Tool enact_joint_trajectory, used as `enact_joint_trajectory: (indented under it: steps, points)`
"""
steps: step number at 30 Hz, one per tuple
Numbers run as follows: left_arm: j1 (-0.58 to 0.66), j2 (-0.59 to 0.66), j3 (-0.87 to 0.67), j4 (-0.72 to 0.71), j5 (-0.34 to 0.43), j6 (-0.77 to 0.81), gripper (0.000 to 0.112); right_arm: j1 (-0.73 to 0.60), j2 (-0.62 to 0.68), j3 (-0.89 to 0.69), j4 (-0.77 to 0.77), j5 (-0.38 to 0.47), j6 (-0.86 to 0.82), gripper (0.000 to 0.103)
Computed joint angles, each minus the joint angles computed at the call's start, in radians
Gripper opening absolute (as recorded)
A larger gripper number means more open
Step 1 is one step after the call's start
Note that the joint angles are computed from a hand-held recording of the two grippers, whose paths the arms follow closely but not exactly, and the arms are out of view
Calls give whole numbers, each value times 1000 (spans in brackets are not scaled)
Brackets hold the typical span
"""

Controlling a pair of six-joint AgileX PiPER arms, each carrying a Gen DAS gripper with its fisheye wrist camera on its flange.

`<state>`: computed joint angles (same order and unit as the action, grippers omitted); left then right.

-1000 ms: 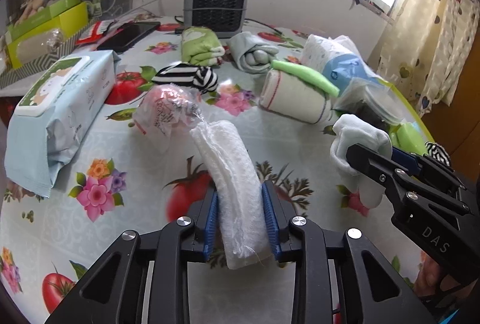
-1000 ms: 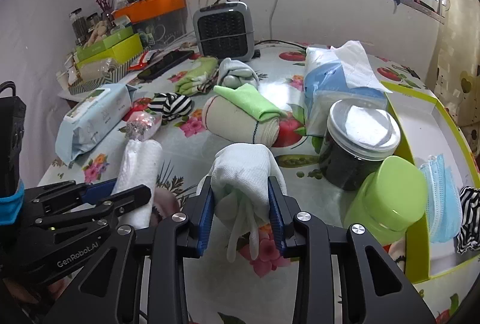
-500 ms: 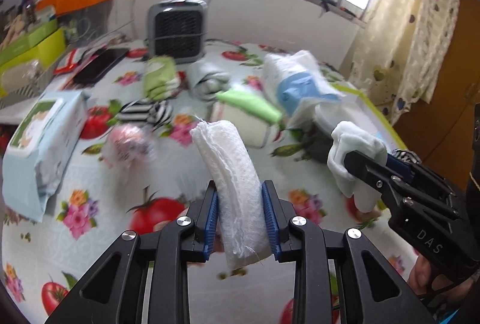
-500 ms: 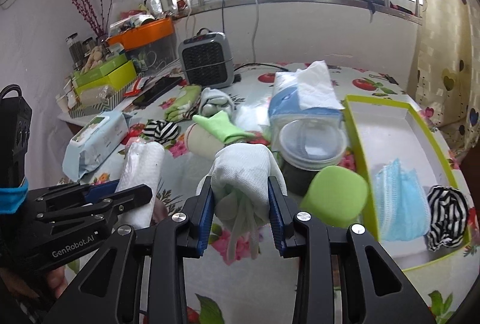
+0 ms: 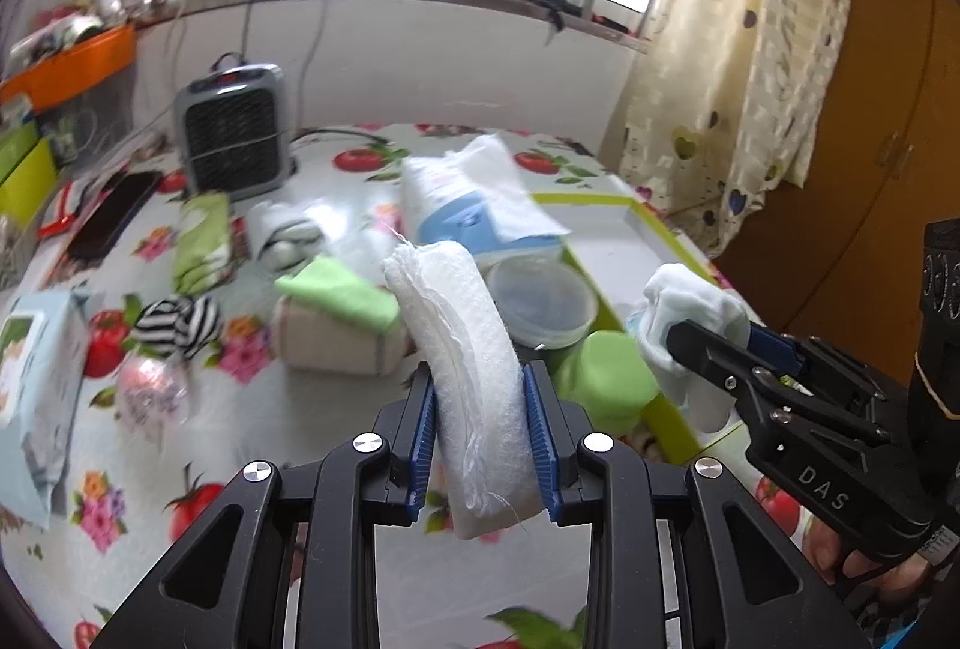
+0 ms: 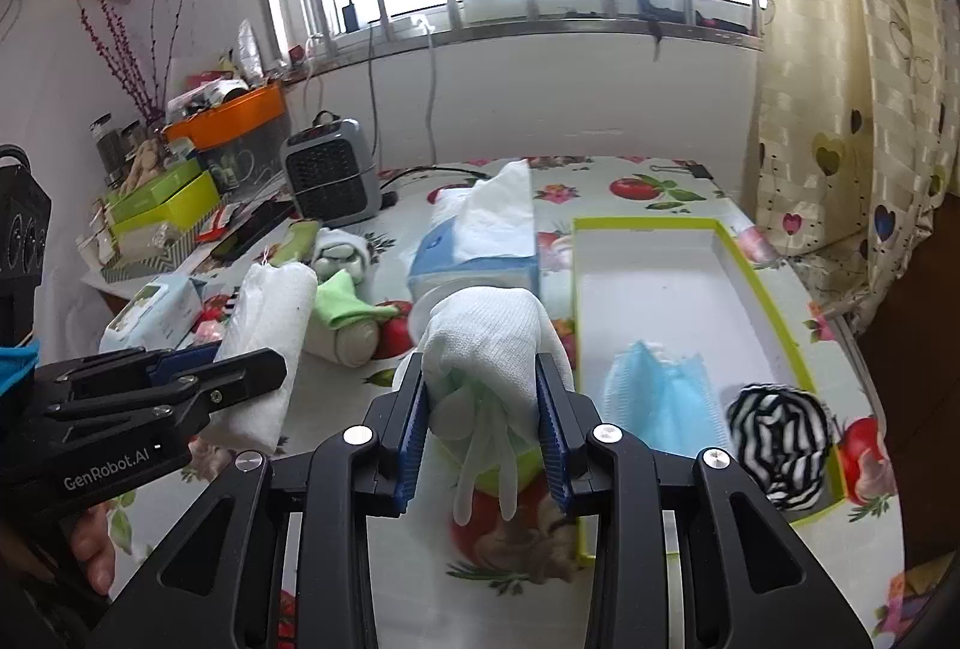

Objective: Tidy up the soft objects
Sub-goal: 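Lift and carry the towel and white glove toward the box with both grippers, then lower the towel into the box and open the left gripper while the right gripper holds the glove above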

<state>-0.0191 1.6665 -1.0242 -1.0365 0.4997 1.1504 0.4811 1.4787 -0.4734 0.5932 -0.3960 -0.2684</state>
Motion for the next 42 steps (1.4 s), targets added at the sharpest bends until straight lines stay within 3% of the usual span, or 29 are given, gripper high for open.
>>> enact_joint_trajectory:
  steps: [7,12,22,26,30,35,42]
  points:
    - [-74,49,-109,50,68,-101,26,-131,-39,19,-145,33,99,34]
    - [-138,82,-174,96,70,-166,26,-225,-48,17,-249,55,166,34]
    - [-243,205,-334,210,87,-307,26,-445,11,-44,-654,104,469,34]
    - [-280,269,-413,274,98,-380,26,-482,61,-85,-698,120,483,34]
    - [-313,341,-506,367,125,-500,27,-534,114,-123,-861,116,621,34]
    - [-339,396,-580,409,138,-543,27,-582,182,-182,-1074,117,801,35]
    - [-361,467,-668,497,156,-643,27,-596,228,-218,-1124,121,829,35]
